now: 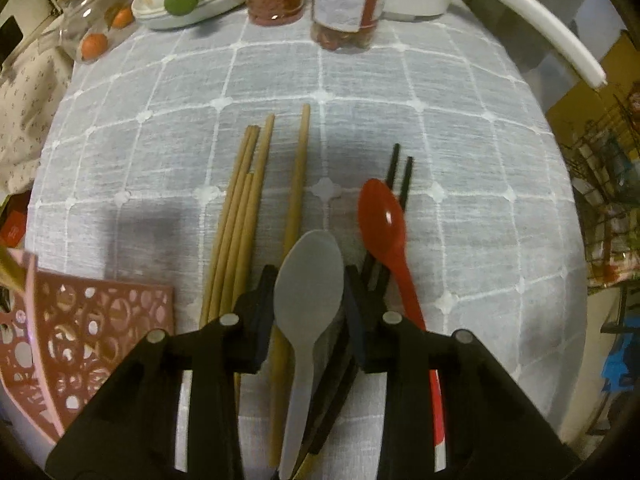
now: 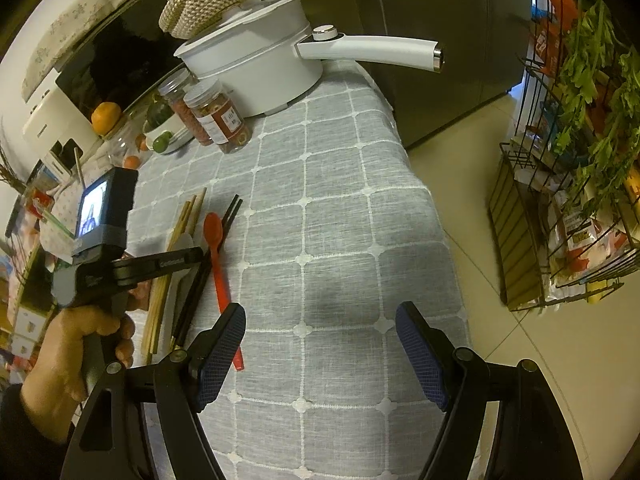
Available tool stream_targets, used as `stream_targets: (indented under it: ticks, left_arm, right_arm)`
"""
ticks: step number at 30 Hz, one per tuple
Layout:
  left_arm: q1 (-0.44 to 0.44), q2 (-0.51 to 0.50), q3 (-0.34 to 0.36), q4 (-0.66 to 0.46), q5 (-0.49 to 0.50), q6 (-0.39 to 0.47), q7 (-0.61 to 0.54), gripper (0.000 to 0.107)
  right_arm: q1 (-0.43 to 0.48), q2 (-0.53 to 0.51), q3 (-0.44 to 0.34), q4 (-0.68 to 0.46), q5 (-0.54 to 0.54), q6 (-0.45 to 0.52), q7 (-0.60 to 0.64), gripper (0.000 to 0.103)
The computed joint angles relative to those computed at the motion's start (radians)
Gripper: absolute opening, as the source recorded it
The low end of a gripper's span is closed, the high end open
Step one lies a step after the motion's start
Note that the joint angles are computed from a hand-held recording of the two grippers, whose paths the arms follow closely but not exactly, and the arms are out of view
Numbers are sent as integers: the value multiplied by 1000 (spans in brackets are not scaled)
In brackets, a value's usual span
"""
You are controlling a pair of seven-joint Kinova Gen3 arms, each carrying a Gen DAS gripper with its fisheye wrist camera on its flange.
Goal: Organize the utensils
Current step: 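Grasp the white plastic spoon with the left tool and lift it, then grasp the red plastic spoon with the right tool while left tool holds the white spoon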
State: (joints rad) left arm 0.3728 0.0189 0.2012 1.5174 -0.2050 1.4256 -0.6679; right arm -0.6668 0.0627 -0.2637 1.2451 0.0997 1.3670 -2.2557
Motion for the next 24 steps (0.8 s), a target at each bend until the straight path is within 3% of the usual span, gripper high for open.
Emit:
stream_targets:
  ticks: [5, 13, 24]
  left_arm:
    - [11, -83, 28, 19, 5, -18, 6, 34]
    - [21, -203, 134, -14, -39, -14, 12, 34]
    - [-86, -378, 167, 24, 16, -79, -60, 34]
  right_arm:
    - [-6, 12, 1, -10, 6, 4, -11, 79]
    - [-29, 31, 0, -31, 16, 10, -14, 79]
    - [-49, 48, 2, -43, 5, 23, -13, 79]
